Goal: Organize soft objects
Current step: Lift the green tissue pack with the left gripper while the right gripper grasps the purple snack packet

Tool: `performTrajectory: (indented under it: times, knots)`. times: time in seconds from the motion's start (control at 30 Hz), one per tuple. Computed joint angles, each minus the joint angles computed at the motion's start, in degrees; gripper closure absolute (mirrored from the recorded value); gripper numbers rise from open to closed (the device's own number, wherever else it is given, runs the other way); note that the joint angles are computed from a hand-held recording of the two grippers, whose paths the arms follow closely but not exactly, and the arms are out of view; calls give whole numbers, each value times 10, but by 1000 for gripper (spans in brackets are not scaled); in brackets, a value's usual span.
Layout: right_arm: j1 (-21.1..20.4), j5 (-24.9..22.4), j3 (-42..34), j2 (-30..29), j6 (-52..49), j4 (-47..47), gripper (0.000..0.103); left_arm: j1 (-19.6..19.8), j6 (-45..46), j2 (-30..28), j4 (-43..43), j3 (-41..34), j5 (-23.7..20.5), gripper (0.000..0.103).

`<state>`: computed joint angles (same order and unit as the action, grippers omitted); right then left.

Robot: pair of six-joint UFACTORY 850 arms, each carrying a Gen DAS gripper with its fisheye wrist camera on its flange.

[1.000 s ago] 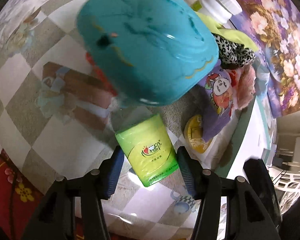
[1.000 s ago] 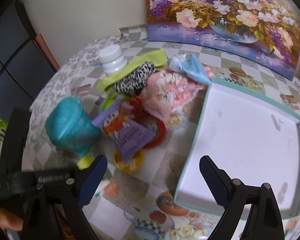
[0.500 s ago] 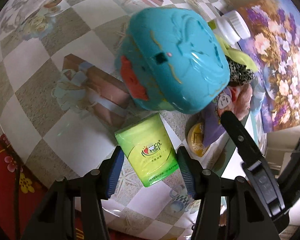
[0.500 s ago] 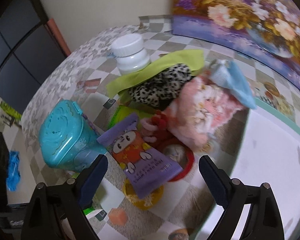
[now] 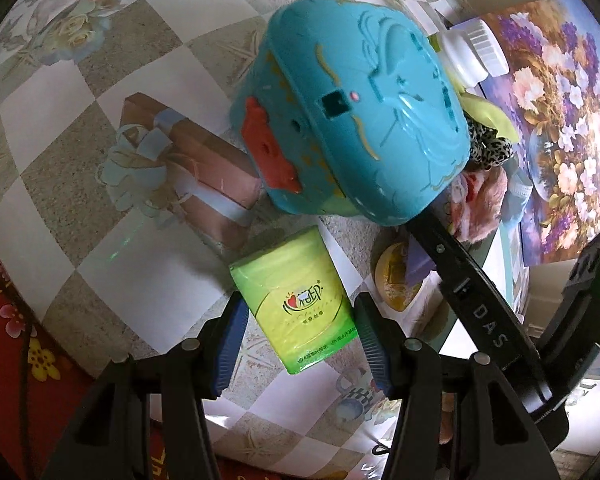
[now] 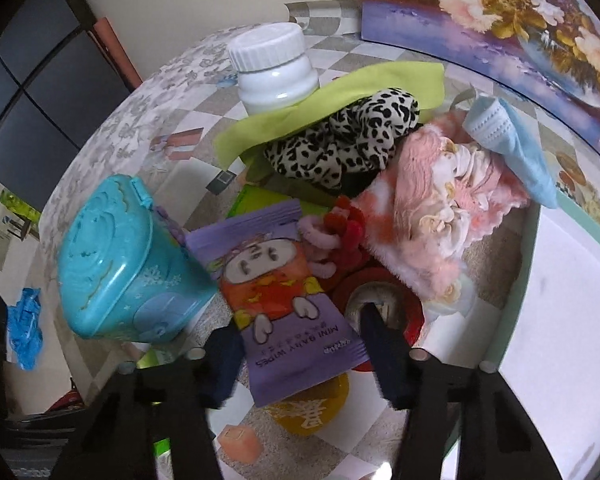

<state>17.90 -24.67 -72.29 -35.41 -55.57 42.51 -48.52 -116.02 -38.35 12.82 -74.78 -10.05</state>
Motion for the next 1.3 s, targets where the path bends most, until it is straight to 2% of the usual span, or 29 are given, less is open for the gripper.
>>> performTrajectory:
  times: [0.03, 0.3, 0.43, 0.6, 0.67, 0.73, 0.9, 1.03, 1.1, 1.2, 1.3]
  knots:
    - [-2, -1, 3, 3, -7, 7, 53, 0, 10, -2, -9, -3, -3, 47]
    - [-19, -13, 34, 43, -55, 62, 57, -1, 9, -36, 2, -50, -18, 47]
    - [-35, -17, 53, 68, -79, 105, 57, -4, -15, -45, 46, -69, -24, 47]
    - [-61, -9, 70, 98, -55, 114, 57, -8, -30, -52, 98, -95, -46, 47]
    - [-75, 2, 72, 107, -13, 97, 57, -10, -33, -56, 126, -110, -58, 46]
    - [-84, 26, 74, 113, 52, 49, 57, -13, -5, -68, 133, -139, -89, 46]
    - [-125, 32, 66, 111, 123, 24, 57, -22, 42, -91, 162, -198, -151, 46]
    - [-152, 53, 58, 107, 245, -83, 57, -26, 113, -117, 158, -262, -208, 46]
    - [-165, 60, 55, 104, 309, -143, 57, -22, 181, -138, 116, -304, -227, 46]
    - [-183, 66, 45, 95, 401, -230, 57, -17, 290, -188, 53, -399, -274, 46]
    - [-200, 65, 35, 87, 463, -292, 57, -18, 370, -253, 34, -526, -347, 46]
